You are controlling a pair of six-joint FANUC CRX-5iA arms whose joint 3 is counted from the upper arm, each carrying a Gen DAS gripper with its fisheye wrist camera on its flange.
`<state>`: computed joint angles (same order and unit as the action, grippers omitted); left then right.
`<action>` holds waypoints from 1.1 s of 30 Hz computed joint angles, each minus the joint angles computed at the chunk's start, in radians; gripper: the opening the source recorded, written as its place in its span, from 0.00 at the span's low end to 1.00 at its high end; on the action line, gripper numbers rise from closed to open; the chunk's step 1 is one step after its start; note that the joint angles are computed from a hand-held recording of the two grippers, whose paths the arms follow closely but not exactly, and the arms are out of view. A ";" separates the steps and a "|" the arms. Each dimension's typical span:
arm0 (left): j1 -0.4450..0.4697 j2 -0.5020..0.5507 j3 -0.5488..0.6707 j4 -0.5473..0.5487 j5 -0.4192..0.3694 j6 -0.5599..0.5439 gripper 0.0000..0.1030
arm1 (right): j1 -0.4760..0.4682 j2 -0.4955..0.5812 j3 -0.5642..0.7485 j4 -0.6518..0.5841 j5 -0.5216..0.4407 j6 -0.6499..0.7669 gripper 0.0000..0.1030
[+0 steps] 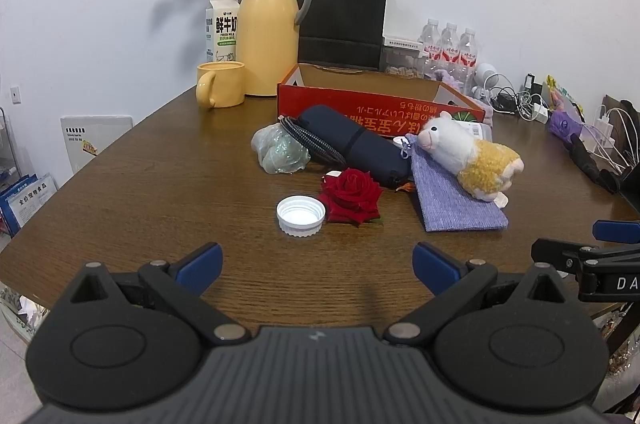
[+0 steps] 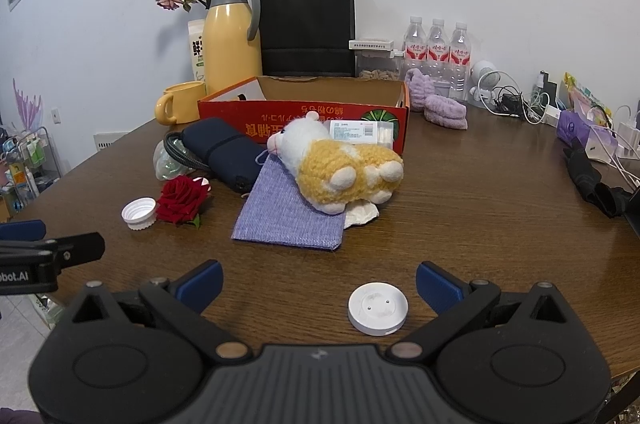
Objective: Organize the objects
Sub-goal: 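Grasp the white round disc with the right gripper while the left grasps the white bottle cap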
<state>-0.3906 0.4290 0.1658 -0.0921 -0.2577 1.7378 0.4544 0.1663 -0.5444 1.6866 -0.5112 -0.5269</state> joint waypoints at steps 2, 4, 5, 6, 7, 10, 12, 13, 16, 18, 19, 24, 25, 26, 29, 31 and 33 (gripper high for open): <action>0.000 0.000 0.000 -0.001 -0.002 0.002 1.00 | -0.001 -0.005 -0.007 0.003 0.001 -0.003 1.00; 0.000 0.002 0.003 -0.001 -0.007 0.006 1.00 | 0.004 -0.007 -0.005 -0.010 -0.005 0.006 1.00; 0.000 0.004 0.006 -0.004 -0.011 0.010 1.00 | 0.004 -0.008 -0.007 -0.012 -0.008 0.006 1.00; 0.001 0.005 0.008 -0.006 -0.015 0.015 1.00 | 0.002 -0.009 -0.010 -0.008 -0.009 0.001 1.00; 0.002 0.008 0.013 -0.003 -0.021 0.014 1.00 | -0.002 -0.007 -0.011 -0.004 -0.008 -0.004 1.00; 0.004 0.017 0.028 -0.013 -0.039 0.032 1.00 | -0.023 0.010 -0.016 0.033 -0.008 -0.037 0.99; 0.006 0.025 0.041 -0.023 -0.052 0.046 1.00 | -0.034 0.013 -0.024 0.047 -0.007 -0.047 0.95; 0.006 0.030 0.049 -0.033 -0.060 0.058 1.00 | -0.040 0.017 -0.019 0.040 -0.004 -0.038 0.91; 0.010 0.046 0.072 -0.036 -0.079 0.065 1.00 | -0.060 0.023 -0.025 0.055 0.009 -0.043 0.81; 0.008 0.060 0.097 -0.062 -0.098 0.091 1.00 | -0.084 0.023 -0.031 0.088 0.045 -0.064 0.63; 0.007 0.068 0.112 -0.072 -0.108 0.101 1.00 | -0.097 0.022 -0.034 0.105 0.070 -0.076 0.44; 0.001 0.112 0.188 -0.124 -0.164 0.147 1.00 | -0.169 0.017 -0.043 0.301 0.148 -0.213 0.37; 0.000 0.123 0.209 -0.135 -0.179 0.156 1.00 | -0.173 0.019 -0.040 0.313 0.150 -0.222 0.37; -0.002 0.135 0.230 -0.147 -0.194 0.167 1.00 | -0.178 0.022 -0.036 0.323 0.150 -0.231 0.37; 0.002 0.165 0.274 -0.144 -0.216 0.172 1.00 | -0.195 0.031 -0.021 0.355 0.158 -0.261 0.37; 0.005 0.183 0.298 -0.145 -0.221 0.176 1.00 | -0.207 0.037 -0.008 0.380 0.168 -0.274 0.37; 0.003 0.203 0.331 -0.166 -0.233 0.187 1.00 | -0.215 0.045 0.007 0.399 0.177 -0.282 0.37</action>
<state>-0.3879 0.6316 0.4965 -0.2576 -0.4909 1.9248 0.2391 0.2109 -0.5369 2.0859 -0.3337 -0.8087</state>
